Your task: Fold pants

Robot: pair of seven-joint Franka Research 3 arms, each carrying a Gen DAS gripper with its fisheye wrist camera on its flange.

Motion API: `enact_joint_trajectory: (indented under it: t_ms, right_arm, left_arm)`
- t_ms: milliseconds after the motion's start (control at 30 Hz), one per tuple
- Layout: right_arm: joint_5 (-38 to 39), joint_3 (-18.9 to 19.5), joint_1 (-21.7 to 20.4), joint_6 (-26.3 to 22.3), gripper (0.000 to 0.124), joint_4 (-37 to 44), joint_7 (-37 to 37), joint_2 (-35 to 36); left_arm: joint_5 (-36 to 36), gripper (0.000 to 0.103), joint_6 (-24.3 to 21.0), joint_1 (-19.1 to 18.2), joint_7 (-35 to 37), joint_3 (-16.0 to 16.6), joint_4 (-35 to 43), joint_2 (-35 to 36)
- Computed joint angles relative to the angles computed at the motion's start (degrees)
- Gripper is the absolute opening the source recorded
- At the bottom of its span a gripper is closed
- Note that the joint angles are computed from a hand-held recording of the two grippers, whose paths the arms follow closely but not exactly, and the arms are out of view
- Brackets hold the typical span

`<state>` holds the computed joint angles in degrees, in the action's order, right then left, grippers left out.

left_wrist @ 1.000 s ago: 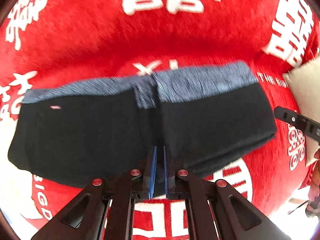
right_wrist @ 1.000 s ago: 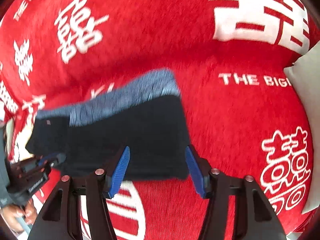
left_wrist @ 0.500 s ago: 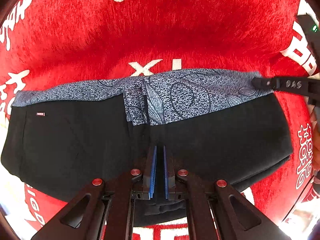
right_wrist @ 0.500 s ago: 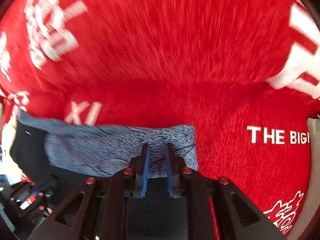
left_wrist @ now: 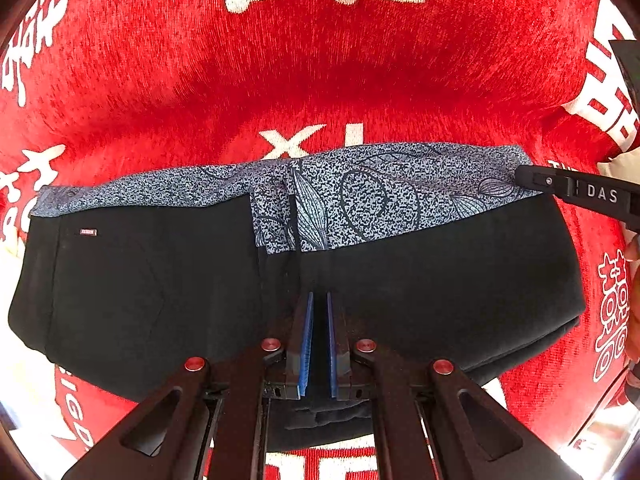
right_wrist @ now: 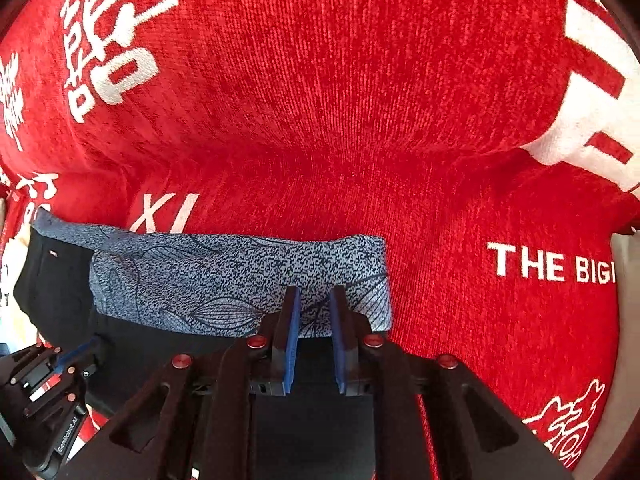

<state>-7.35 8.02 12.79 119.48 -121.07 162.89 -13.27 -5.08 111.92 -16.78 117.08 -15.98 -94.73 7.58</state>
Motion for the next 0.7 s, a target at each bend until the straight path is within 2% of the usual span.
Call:
enact_joint_trajectory:
  t_ms: [333, 500, 533, 567, 633, 700]
  right_arm:
    - [0.5, 0.3, 0.5, -1.3, 0.018, 1.1, 0.1, -0.4]
    - [1.0, 0.5, 0.9, -1.7, 0.024, 1.9, -0.3, -0.3]
    - [1.1, 0.6, 1.0, -1.7, 0.027, 2.0, -0.3, -0.3]
    - [1.2, 0.6, 1.1, -1.6, 0.031, 2.0, -0.4, -0.4]
    - [1.4, 0.6, 1.2, -1.9, 0.038, 1.9, -0.6, -0.9]
    - [1.3, 0.8, 1.2, -1.7, 0.041, 1.8, -0.7, -1.3]
  left_arm:
    - [0.6, 0.007, -1.1, -0.3, -2.5, -0.1, 1.5, 0.6]
    - [-0.9, 0.007, -2.2, 0.0, -2.8, -0.1, 2.6, 1.0]
    - [-1.2, 0.018, -2.3, 0.0, -2.7, -0.2, 2.8, 1.0]
    - [-1.7, 0.054, -2.4, 0.1, -2.9, -0.2, 3.0, 1.0]
    - [-2.8, 0.088, -0.4, 0.3, -2.9, -0.1, 1.8, -0.3]
    - [-3.7, 0.088, -0.1, 0.4, -2.1, -0.1, 1.7, -0.9]
